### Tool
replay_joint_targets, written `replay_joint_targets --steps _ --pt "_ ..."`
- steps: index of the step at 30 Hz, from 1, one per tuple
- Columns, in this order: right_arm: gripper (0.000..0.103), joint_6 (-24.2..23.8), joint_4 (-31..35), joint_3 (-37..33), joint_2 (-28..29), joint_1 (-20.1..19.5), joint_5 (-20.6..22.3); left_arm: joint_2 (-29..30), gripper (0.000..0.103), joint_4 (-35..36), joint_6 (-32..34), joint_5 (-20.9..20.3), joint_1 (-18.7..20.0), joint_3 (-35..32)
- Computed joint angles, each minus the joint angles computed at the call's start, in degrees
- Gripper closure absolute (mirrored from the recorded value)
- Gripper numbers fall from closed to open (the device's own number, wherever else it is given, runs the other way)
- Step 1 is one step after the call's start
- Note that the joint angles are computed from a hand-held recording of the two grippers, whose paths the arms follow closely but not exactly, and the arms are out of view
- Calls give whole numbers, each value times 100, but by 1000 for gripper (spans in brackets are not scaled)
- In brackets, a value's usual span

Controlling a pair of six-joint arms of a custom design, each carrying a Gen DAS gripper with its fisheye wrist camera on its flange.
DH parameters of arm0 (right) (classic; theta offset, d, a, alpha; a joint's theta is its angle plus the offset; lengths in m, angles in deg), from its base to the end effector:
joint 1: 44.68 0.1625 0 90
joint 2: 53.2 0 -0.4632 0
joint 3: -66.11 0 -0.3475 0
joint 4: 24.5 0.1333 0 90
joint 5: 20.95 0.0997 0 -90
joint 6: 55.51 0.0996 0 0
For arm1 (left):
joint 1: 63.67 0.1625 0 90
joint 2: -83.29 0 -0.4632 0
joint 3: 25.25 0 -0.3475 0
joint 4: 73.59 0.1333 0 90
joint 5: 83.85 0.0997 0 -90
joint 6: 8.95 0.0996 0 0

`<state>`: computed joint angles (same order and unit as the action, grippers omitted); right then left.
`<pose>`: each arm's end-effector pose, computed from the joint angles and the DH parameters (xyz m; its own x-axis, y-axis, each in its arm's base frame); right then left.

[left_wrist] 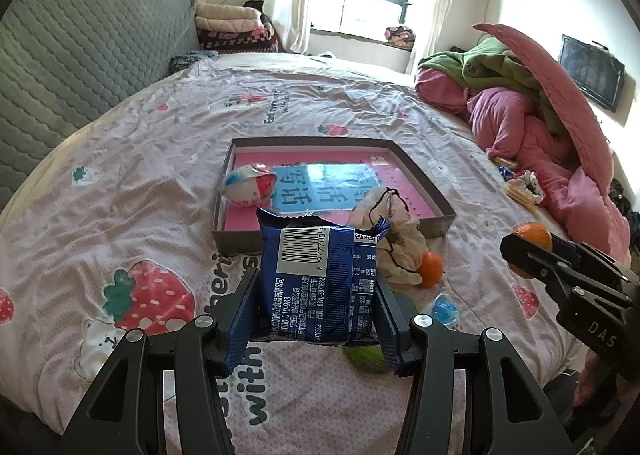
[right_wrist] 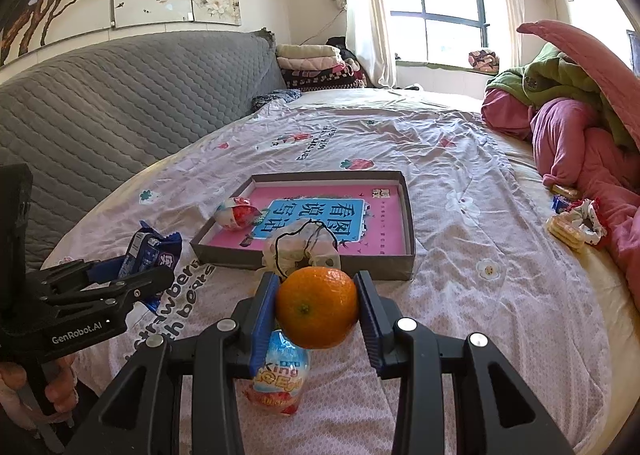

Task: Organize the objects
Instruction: 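Carry the blue packet with the left tool over the tray while the right tool carries the orange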

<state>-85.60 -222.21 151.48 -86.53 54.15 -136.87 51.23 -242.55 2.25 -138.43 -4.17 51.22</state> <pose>0.2009 -0.7085 0.1748 -0.7735 -0.0902 0.6273 -0.5483 0.5918 -0.5909 -0.2257 -0.7595 0.1549 -0.7712 0.2658 -0.5784 0.5789 0.6708 -0.4636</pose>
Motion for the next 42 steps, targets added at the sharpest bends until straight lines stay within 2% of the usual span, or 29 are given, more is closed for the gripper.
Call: replay_joint_targets --steps 27,42 --pt "64 -83 664 -957 462 -48 -167 497 48 637 -83 10 286 -1022" --pt "64 -38 1221 -1692 736 -145 -222 892 48 1152 -93 -85 415 -1921"
